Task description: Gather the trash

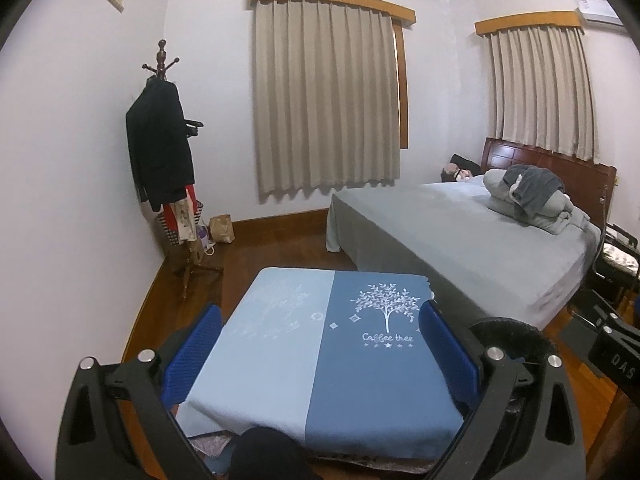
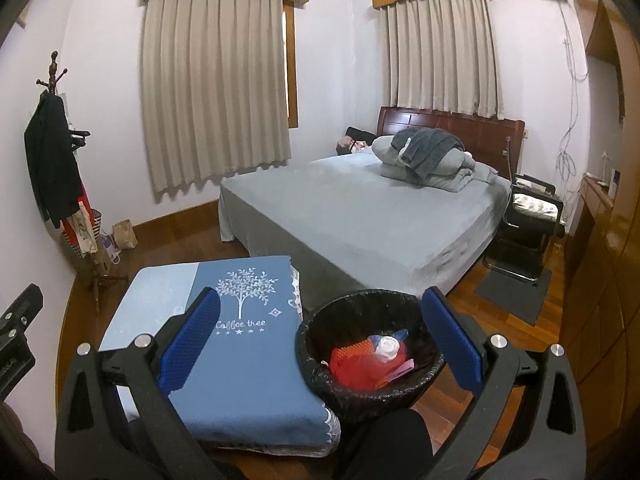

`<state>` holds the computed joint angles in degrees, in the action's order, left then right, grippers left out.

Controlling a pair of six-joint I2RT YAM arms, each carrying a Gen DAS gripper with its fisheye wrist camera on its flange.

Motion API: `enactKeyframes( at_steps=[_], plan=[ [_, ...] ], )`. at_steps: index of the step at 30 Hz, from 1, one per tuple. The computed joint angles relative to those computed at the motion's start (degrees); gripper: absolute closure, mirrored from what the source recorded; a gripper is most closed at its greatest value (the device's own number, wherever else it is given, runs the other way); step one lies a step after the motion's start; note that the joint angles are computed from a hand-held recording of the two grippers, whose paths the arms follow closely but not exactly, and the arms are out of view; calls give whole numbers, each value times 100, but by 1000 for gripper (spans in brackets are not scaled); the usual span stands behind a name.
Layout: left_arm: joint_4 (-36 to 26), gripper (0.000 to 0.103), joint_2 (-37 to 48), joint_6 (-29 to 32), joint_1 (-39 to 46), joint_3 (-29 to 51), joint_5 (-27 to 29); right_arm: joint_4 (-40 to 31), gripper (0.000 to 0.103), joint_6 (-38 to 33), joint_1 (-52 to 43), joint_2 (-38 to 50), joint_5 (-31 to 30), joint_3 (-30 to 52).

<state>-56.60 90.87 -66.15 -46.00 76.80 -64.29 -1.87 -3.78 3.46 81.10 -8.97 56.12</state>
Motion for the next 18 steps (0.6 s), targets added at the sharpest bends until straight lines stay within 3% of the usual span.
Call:
enactKeyframes(
  at_steps=[18],
  plan=[
    [-82,6,-10,-110,128,-56,45,205,5,77,-15,201,63,-64]
  ],
)
